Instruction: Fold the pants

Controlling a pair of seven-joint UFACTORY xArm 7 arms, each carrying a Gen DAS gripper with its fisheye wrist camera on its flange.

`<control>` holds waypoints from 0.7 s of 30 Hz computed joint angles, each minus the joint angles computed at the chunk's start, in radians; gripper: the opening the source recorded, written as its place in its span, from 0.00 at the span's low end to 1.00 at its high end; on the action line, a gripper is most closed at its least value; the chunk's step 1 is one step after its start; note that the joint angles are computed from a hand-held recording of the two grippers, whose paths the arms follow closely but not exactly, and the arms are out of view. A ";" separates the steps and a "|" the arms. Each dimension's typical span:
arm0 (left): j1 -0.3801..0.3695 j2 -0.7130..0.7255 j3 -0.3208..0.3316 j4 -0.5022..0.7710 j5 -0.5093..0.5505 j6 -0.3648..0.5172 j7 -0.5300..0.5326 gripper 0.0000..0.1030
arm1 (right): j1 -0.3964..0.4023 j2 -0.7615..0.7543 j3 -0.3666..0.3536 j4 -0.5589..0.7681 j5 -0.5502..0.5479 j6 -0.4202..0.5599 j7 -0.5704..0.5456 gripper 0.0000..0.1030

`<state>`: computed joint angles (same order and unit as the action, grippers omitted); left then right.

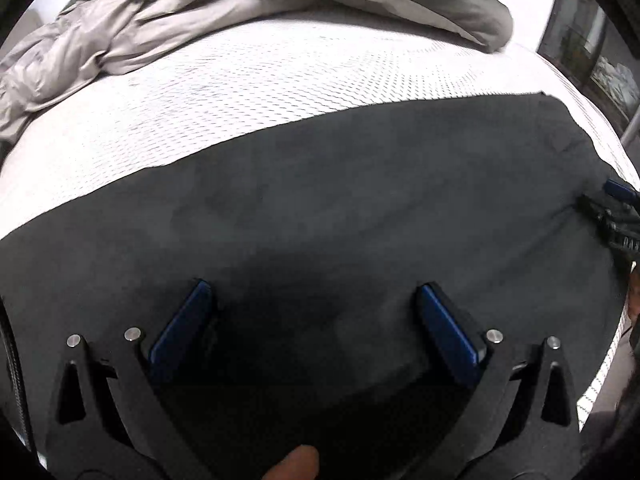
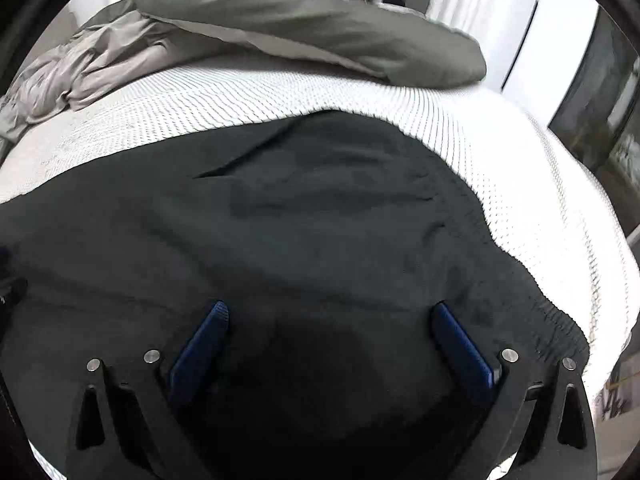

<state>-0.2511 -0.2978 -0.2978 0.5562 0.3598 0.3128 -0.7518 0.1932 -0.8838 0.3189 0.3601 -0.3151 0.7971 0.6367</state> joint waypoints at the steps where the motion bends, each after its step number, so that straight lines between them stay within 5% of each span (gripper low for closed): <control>1: -0.017 -0.043 0.001 -0.023 -0.013 -0.012 0.000 0.99 | 0.015 -0.020 0.026 0.010 -0.004 0.036 0.000 0.99; 7: -0.169 -0.035 0.066 -0.043 -0.170 -0.092 0.220 0.99 | 0.168 0.093 -0.006 0.055 0.091 -0.102 -0.091 0.99; 10: -0.134 -0.005 0.037 -0.053 -0.165 -0.087 0.223 1.00 | 0.155 0.159 -0.041 0.022 0.087 -0.166 -0.159 0.99; 13: -0.116 -0.080 0.052 -0.102 -0.189 -0.067 0.250 1.00 | 0.135 0.024 -0.098 -0.044 0.130 -0.144 -0.185 0.99; 16: -0.068 -0.180 0.064 -0.171 -0.193 -0.023 0.246 1.00 | 0.006 -0.098 -0.014 -0.070 0.009 -0.011 -0.126 0.99; 18: -0.031 -0.247 0.061 -0.221 -0.195 -0.002 0.232 1.00 | 0.027 -0.148 -0.067 -0.108 0.040 -0.033 -0.169 0.98; 21: 0.021 -0.359 0.072 -0.293 -0.183 0.051 0.219 1.00 | 0.017 -0.136 0.009 -0.077 0.027 0.003 -0.151 0.99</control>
